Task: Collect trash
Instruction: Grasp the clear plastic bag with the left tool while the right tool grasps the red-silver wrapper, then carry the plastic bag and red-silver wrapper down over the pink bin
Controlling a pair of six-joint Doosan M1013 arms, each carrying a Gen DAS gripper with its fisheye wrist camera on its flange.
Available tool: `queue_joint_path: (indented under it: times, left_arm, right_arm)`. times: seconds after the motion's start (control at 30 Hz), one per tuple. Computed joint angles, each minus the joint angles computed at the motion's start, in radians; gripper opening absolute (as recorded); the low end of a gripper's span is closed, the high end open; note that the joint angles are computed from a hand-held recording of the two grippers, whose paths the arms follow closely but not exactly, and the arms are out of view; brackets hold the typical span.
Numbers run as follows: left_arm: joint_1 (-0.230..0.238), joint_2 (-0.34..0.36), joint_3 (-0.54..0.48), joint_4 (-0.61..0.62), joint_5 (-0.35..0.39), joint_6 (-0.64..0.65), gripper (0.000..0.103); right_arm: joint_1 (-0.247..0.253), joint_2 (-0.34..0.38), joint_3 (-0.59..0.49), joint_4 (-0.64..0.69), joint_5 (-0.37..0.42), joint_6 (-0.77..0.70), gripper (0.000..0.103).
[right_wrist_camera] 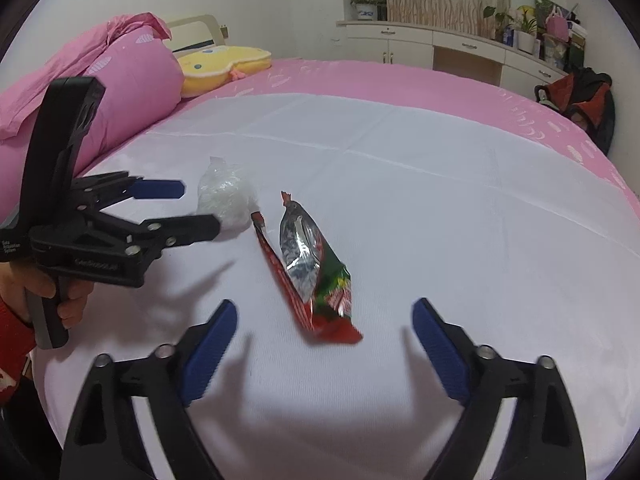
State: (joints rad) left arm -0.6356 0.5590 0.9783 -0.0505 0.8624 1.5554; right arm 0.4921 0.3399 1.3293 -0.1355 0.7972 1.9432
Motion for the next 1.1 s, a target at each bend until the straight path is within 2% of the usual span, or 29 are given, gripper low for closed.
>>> queue_joint_path:
  times: [0.17,0.27,0.33,0.37,0.43,0.53,0.77,1.1]
  left_arm:
    - [0.005,0.043,-0.067,-0.006,0.037,0.014,0.073]
    - [0.009,0.054,-0.085,-0.015,0.042,0.019,0.062]
    - [0.013,0.062,-0.095,-0.027,0.051,0.026,0.056]
    - [0.015,0.066,-0.1,-0.031,0.055,0.028,0.052]
    - [0.017,0.066,-0.099,-0.031,0.052,0.026,0.046]
    - [0.017,0.059,-0.089,-0.024,0.042,0.022,0.042]
    - [0.02,0.035,-0.069,-0.014,0.025,0.008,0.041]
    - [0.007,-0.05,0.006,0.018,-0.007,0.0,0.041]
  right_arm:
    - [0.002,0.035,-0.05,-0.007,0.049,-0.03,0.075]
    - [0.006,0.053,-0.076,-0.009,0.079,-0.064,0.06]
    - [0.01,0.062,-0.09,-0.013,0.094,-0.08,0.045]
    - [0.011,0.066,-0.094,-0.013,0.098,-0.087,0.042]
    - [0.014,0.07,-0.099,-0.021,0.107,-0.094,0.025]
    - [0.014,0.072,-0.101,-0.02,0.109,-0.103,0.021]
    - [0.016,0.06,-0.091,-0.042,0.105,-0.075,0.02]
    - [0.037,0.035,-0.098,-0.094,0.138,-0.005,0.02]
